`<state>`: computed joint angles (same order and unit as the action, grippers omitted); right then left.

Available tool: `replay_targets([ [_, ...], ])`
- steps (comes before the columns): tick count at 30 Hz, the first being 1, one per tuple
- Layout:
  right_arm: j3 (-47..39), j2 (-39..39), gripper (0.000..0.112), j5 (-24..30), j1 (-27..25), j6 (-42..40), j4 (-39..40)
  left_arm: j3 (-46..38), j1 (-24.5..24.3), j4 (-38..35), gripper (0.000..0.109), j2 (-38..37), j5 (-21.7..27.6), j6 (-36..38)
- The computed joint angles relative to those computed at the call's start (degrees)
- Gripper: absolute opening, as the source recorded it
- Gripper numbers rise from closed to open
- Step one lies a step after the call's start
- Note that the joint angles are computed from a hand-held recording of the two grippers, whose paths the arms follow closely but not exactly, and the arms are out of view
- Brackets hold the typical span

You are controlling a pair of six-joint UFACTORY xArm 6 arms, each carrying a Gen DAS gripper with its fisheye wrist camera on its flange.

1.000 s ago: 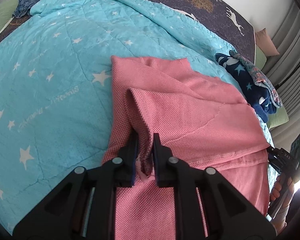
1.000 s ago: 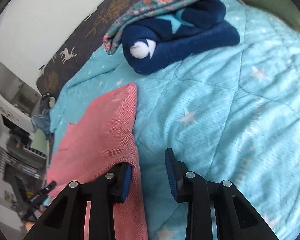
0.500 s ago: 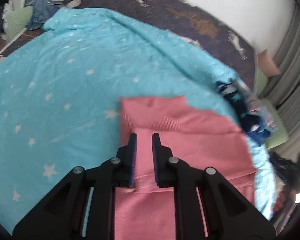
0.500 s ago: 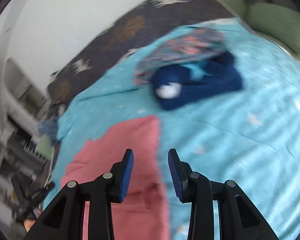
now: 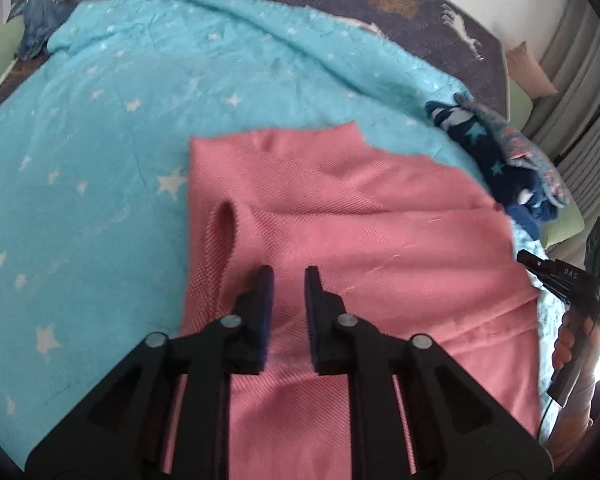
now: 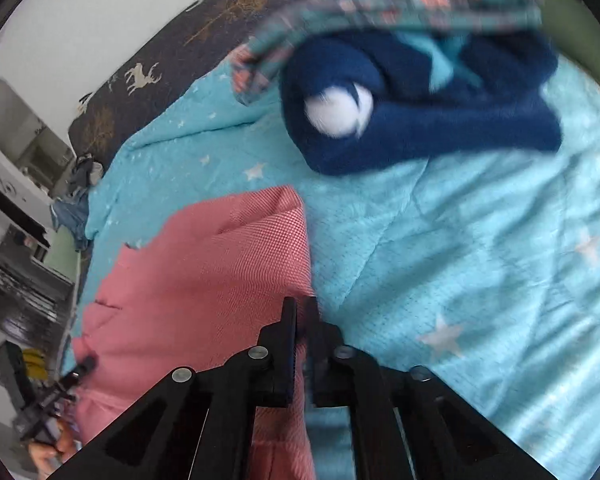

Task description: Fold small clothes

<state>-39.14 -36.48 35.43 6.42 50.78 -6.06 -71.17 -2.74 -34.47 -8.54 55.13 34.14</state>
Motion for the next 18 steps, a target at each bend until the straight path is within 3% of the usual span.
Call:
replay_targets([
  [2, 0.0, -1.1, 0.007, -3.6, 1.8, -3.8, 2.0, 1.5, 0.3, -3.3, 0.032, -2.5, 0.1, 4.9],
  [3, 0.0, -0.9, 0.007, -5.3, 2.4, -7.9, 6.4, 2.6, 0.1, -3.6, 0.043, -3.6, -0.3, 7.1],
  [4, -0.1, -0.7, 0.008, -6.0, 3.2, -10.4, 9.1, 3.2, -0.1, -2.8, 0.046, -3.9, -1.1, 8.1],
  [7, -0.9, 1.1, 0.003, 0.7, 5.1, -9.3, 7.4, 5.8, -1.5, 6.9, 0.045, -3.1, -4.9, 5.7],
  [9, 2.6, -0.9, 0.002, -0.9, 4.9, -9.1, 10.1, 8.2, -0.3, 4.7, 0.041, -5.1, -5.8, 6.8],
  [11, 5.4, -5.1, 0.006, -2.1, 4.9, -5.9, 11.8, 9.2, 1.0, 4.3, 0.043, -8.9, -3.0, 7.1],
  [15, 6.1, -14.7, 0.017, 6.6, 11.2, 7.0, -4.2, 15.4, 5.6, -2.7, 0.064, -19.2, 0.2, 15.9],
  [18, 9.2, -24.1, 0.026, 12.5, 17.5, 11.9, -7.6, 18.3, 9.9, -3.3, 0.065, -22.7, 4.1, 17.4],
])
